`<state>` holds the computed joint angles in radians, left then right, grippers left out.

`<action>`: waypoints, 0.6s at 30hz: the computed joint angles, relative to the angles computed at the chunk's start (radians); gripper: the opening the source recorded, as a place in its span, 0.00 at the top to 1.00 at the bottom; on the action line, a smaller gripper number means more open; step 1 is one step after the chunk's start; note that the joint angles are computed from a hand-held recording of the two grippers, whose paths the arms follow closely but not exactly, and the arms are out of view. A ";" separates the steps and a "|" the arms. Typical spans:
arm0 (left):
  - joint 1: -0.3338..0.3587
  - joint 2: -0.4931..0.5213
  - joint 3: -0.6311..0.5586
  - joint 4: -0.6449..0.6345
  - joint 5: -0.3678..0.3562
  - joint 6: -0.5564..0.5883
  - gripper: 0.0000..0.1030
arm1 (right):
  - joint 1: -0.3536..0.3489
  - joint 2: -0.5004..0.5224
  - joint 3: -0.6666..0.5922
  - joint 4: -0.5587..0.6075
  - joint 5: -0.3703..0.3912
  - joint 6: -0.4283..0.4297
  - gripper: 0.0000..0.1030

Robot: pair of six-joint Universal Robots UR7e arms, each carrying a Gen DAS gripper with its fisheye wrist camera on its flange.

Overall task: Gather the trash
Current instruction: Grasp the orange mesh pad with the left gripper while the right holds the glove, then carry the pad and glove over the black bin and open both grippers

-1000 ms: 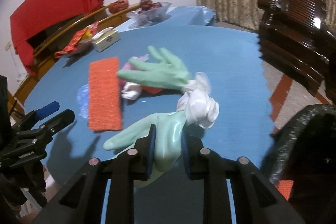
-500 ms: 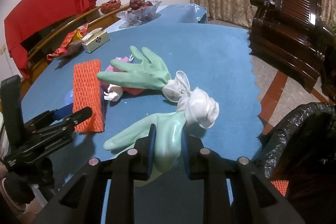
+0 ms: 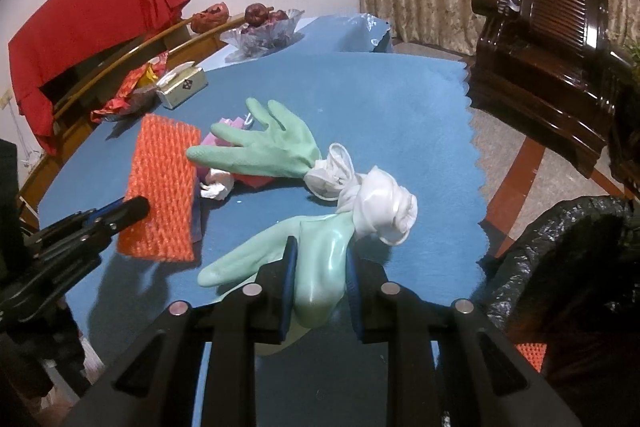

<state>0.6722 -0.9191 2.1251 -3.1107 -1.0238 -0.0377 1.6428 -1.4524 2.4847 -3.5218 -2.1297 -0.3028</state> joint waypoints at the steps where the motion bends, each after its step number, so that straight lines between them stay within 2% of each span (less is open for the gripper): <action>1: -0.008 -0.009 0.008 0.002 -0.002 -0.007 0.88 | 0.003 -0.008 0.002 0.004 -0.001 -0.001 0.78; 11: -0.075 -0.068 0.044 0.014 -0.022 -0.031 0.89 | 0.074 -0.109 0.027 0.021 -0.047 -0.009 0.78; 18: -0.125 -0.079 0.047 0.020 -0.044 -0.027 0.89 | 0.135 -0.202 0.051 0.032 -0.112 -0.017 0.78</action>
<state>0.5473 -0.9985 2.1724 -3.0905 -1.0681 -0.0644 1.7779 -1.6539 2.5353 -3.4901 -2.2414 -0.3199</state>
